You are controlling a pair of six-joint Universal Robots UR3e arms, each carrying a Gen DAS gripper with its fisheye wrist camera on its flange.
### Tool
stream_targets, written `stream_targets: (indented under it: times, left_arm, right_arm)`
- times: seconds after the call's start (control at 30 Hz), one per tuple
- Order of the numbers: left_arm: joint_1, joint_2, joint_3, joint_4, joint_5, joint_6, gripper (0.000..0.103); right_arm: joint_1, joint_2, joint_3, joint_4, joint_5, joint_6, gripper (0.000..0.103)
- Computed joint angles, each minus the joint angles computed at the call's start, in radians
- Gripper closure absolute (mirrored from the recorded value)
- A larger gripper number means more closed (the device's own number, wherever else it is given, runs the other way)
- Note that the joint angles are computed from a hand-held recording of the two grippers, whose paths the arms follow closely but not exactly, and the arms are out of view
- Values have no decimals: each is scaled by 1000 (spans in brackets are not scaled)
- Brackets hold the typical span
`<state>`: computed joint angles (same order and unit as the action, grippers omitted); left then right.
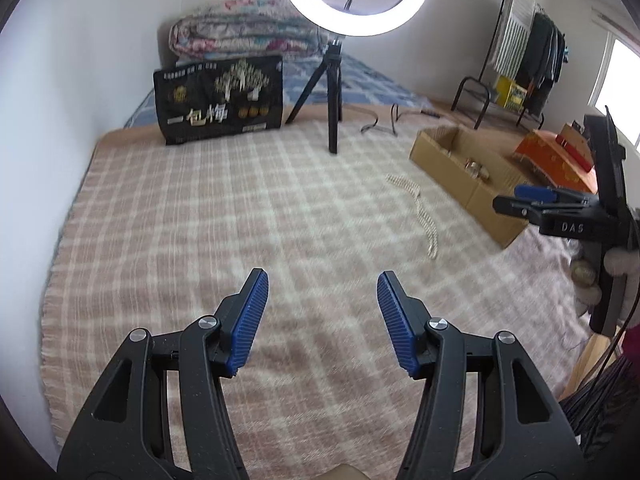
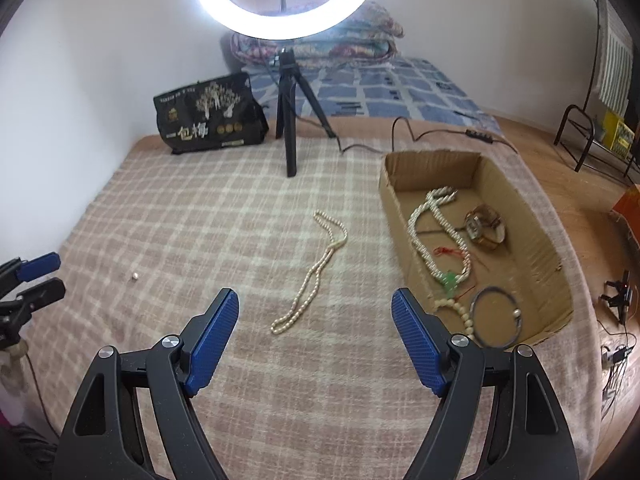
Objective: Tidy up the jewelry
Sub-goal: 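Move the left tool to another pearl stud while the right tool approaches the pearl necklace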
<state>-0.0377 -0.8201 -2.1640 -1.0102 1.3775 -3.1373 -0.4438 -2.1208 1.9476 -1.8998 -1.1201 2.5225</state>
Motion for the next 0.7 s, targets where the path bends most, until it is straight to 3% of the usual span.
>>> stream_targets:
  times: [0.17, 0.3, 0.43, 0.7]
  left_arm:
    - [59, 10, -82, 10, -11, 31, 45]
    - [52, -73, -129, 109, 30, 17, 45]
    - [65, -169, -147, 196, 41, 11, 56]
    - [124, -264, -164, 278, 6, 35, 56]
  right_arm:
    - [83, 54, 70, -166, -64, 29, 24]
    - [126, 120, 92, -273, -100, 74, 24]
    - [162, 184, 96, -331, -128, 96, 25]
    - [177, 277, 78, -335, -135, 109, 44]
